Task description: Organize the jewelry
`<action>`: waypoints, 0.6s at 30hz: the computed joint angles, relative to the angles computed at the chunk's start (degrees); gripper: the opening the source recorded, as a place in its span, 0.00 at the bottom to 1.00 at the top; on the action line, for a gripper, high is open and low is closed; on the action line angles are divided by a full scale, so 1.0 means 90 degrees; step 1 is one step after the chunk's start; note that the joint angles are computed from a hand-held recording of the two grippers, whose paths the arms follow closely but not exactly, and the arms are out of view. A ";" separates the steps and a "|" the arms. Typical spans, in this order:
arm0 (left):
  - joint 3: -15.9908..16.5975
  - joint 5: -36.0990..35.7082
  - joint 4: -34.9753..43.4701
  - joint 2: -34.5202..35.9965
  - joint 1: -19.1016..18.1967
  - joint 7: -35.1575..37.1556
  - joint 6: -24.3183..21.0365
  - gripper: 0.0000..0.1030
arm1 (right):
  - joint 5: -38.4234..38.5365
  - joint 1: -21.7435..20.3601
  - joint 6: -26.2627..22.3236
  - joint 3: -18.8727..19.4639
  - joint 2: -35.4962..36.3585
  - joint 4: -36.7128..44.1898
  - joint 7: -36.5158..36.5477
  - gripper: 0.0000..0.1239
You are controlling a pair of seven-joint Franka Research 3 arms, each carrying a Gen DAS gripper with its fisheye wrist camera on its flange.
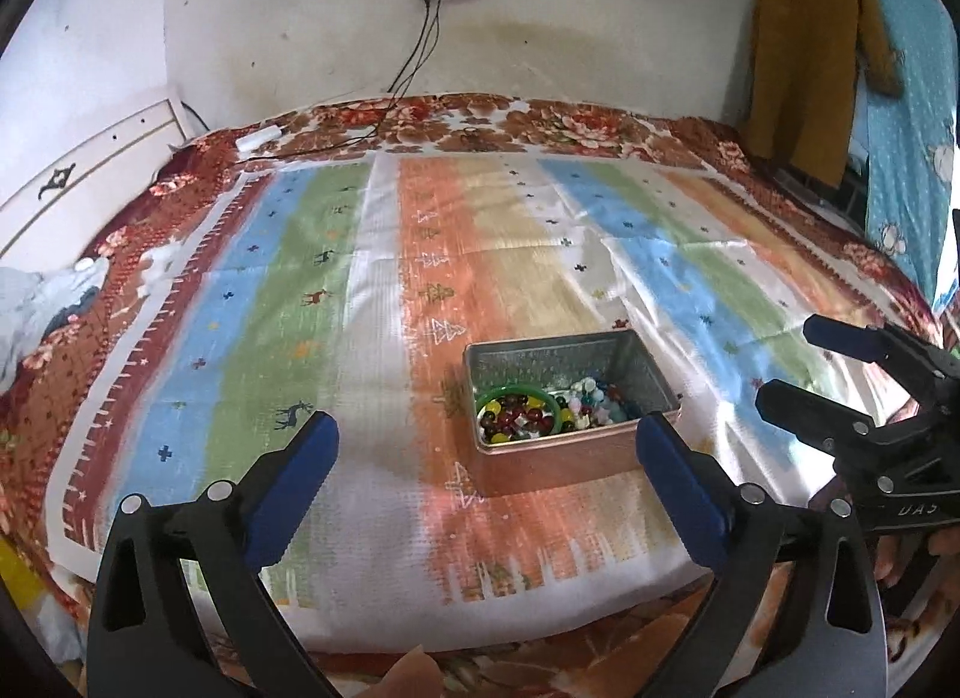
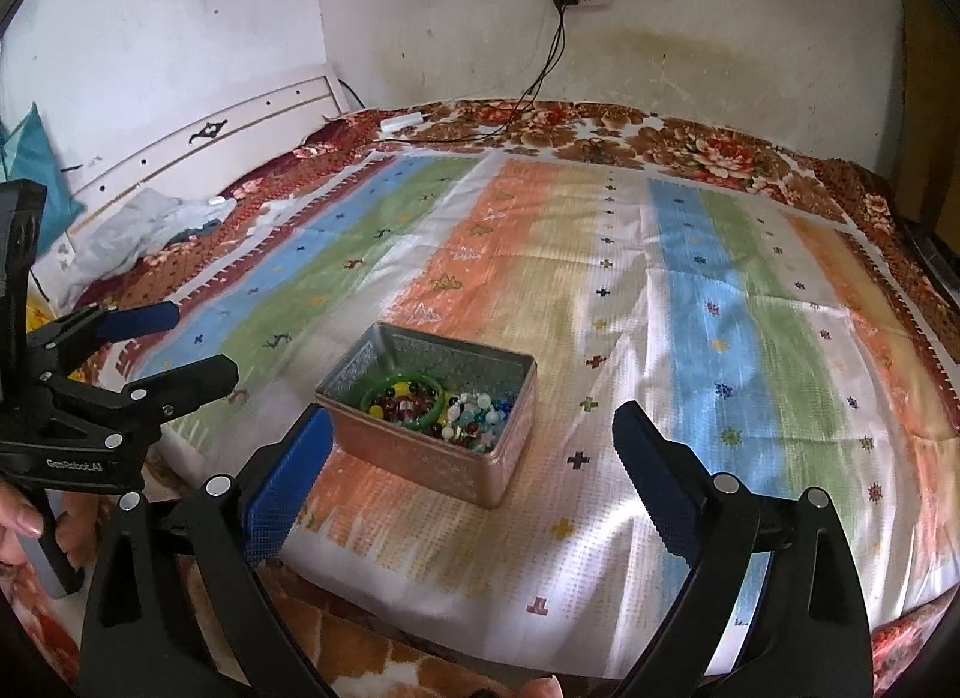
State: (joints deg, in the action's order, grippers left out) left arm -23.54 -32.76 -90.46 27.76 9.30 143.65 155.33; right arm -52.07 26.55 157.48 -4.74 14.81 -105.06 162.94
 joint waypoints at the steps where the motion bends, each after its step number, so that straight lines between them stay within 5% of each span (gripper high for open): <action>1: -0.0014 -0.0016 -0.0009 -0.0002 0.0013 0.0019 0.0003 0.95 | 0.0009 0.0007 -0.0025 0.0008 -0.0013 -0.0029 -0.0011 0.77; 18: -0.0240 -0.1076 -0.0172 -0.0161 0.0212 0.1237 -0.0034 0.95 | -0.0234 -0.0021 -0.0043 0.0046 -0.0049 -0.0104 0.0186 0.77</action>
